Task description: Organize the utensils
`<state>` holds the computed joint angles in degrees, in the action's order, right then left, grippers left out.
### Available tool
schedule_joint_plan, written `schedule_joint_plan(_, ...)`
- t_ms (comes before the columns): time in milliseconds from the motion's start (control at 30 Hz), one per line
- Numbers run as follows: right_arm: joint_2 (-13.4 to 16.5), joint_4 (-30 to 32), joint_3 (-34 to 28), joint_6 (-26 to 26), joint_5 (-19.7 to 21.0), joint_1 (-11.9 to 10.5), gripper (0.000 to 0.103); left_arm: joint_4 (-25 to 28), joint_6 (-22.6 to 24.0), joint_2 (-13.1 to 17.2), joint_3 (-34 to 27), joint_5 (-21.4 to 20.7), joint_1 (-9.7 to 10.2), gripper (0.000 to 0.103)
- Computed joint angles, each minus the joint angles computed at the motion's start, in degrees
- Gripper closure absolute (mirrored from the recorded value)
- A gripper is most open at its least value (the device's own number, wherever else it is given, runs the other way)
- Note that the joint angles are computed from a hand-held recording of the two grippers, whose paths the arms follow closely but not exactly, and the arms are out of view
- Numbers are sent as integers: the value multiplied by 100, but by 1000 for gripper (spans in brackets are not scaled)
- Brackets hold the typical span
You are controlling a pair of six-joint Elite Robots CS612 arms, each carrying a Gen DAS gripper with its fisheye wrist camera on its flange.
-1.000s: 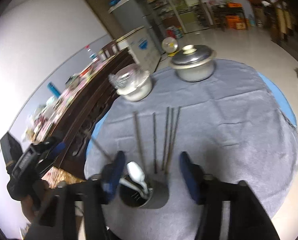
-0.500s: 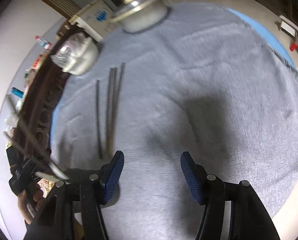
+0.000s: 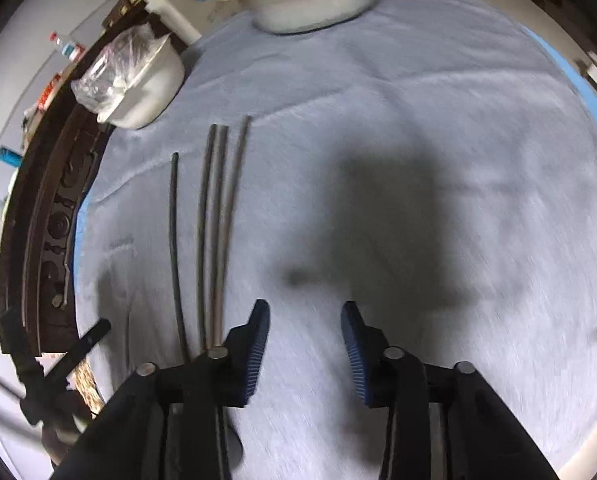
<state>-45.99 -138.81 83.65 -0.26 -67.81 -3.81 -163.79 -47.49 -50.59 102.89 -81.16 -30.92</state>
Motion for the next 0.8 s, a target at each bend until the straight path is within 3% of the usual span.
schedule_joint_plan(167, 461, 701, -929, -123, -90, 200, 72, 90, 193, 41, -72, 8, 7, 28)
schedule_joint_plan(333, 813, 1239, -1617, -91, -444, 360, 81, 133, 216, 49, -102, -23, 37, 28)
schedule_joint_plan(567, 985, 1597, -1957, -137, -679, 482, 84, 186, 230, 118, -212, -114, 109, 28)
schedule_joint_plan(700, 1007, 1645, -2030, -345, -978, 559, 95, 254, 346, 180, -349, -159, 132, 28)
schedule_joint_plan(800, 1026, 1770, -2106, -574, -1202, 597, 96, 406, 495, 206, -502, -178, 138, 28)
